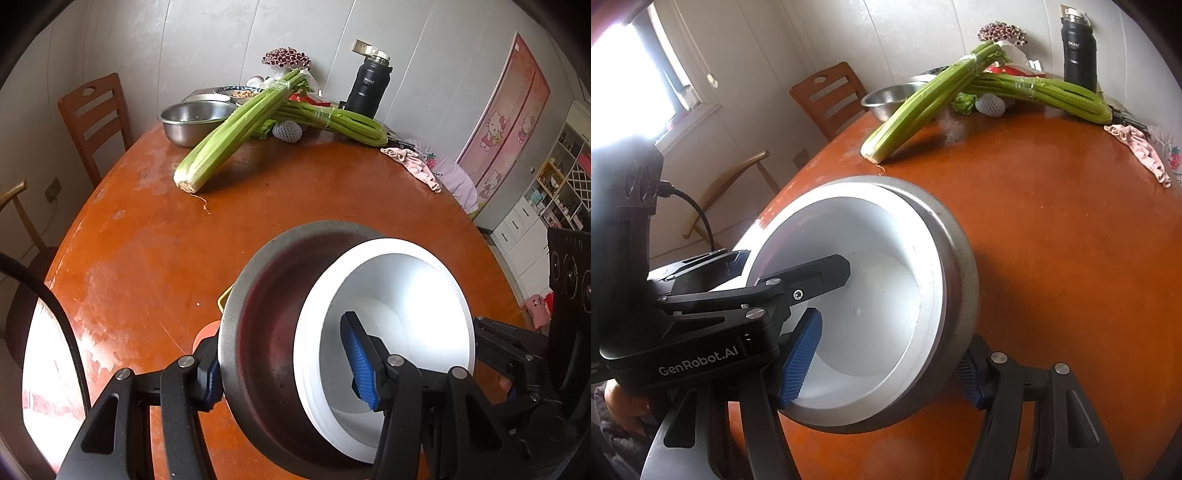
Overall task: Organize plates and bowls
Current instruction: 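Lift the steel bowl stack with the left tool toward the silver tray, then lower the bowl stack onto the silver tray and open the left tool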
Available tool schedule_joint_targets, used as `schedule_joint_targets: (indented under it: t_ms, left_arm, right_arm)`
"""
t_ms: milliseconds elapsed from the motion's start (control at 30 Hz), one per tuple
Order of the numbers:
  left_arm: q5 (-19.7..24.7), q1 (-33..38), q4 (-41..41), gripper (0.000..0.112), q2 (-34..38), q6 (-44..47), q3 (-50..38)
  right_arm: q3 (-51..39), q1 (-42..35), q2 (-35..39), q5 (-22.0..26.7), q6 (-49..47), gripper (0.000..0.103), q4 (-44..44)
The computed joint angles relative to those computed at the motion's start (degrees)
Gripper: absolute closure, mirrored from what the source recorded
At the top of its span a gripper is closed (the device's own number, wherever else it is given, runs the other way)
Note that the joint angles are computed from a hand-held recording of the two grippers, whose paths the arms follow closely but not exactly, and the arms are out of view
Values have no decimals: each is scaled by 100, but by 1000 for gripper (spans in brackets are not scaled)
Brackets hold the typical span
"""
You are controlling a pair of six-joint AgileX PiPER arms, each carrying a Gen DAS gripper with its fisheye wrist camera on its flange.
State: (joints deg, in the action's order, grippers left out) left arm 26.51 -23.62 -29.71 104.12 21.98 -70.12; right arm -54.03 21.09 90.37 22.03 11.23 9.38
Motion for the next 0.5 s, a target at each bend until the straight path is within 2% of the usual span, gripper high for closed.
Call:
schedule_joint_targets:
  t_ms: [167, 333, 500]
  left_arm:
    - [-33, 18, -93, 57, 87, 55, 7]
    - [-138, -55, 199, 57, 139, -203, 30]
    - [-161, -25, 123, 57, 188, -135, 40]
  right_arm:
    - [-65, 18, 104, 27, 145, 34, -191]
    - [-143, 160, 211, 78, 796, 34, -848]
    - [-157, 308, 238, 95, 1390, 34, -1492]
